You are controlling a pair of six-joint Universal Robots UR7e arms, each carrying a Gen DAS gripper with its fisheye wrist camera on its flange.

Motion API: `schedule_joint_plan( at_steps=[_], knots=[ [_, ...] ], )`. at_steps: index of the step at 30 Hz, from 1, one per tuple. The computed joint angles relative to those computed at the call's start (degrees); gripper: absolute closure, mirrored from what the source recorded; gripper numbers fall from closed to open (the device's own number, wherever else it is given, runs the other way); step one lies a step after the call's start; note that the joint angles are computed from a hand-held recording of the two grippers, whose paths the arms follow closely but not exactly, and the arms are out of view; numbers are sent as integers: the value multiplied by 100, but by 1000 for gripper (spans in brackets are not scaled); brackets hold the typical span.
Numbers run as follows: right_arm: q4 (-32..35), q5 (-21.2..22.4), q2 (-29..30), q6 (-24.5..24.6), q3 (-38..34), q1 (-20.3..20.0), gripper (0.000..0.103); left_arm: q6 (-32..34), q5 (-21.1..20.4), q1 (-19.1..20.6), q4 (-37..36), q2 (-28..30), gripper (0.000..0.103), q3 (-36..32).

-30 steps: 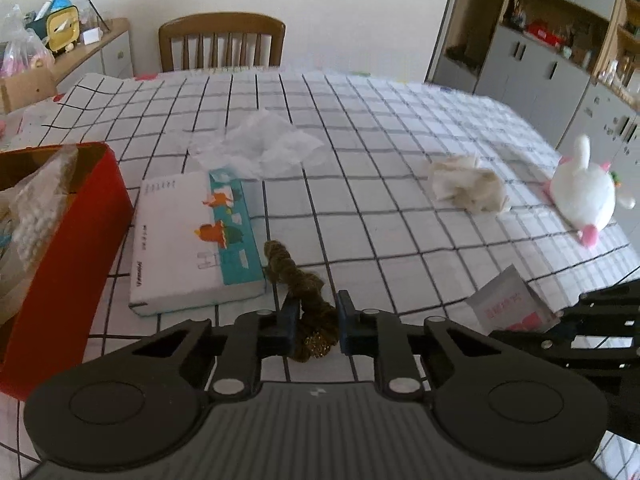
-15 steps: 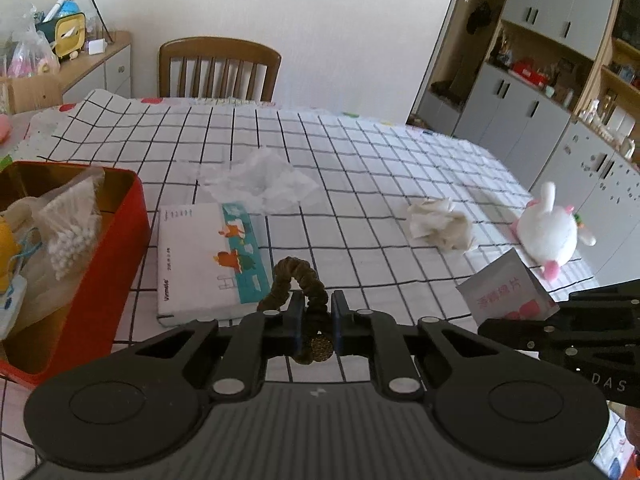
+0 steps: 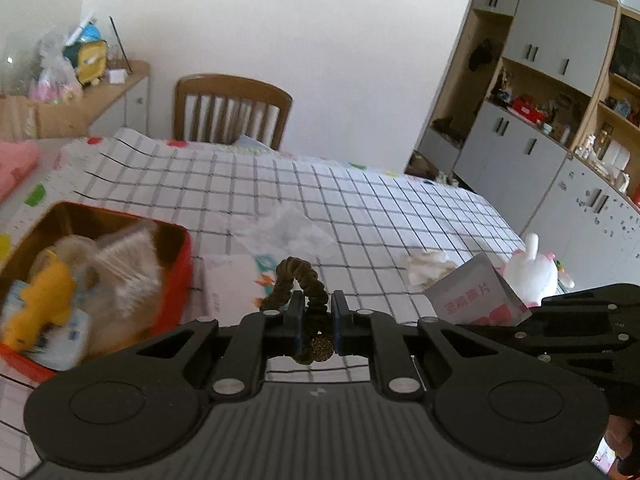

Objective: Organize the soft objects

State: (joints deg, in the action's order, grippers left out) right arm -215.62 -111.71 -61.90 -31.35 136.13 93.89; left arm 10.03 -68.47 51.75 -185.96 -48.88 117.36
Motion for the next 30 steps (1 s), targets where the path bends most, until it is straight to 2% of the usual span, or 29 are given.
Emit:
schedule_joint_plan(
  at_steps=[17, 30],
  knots=[
    [885, 195, 719, -479, -1249, 821, 99, 430, 744, 156, -167, -889, 90, 154],
    [1591, 196, 1289, -632, -2199, 951, 99, 717, 1144, 466, 78, -989, 90, -231]
  ],
)
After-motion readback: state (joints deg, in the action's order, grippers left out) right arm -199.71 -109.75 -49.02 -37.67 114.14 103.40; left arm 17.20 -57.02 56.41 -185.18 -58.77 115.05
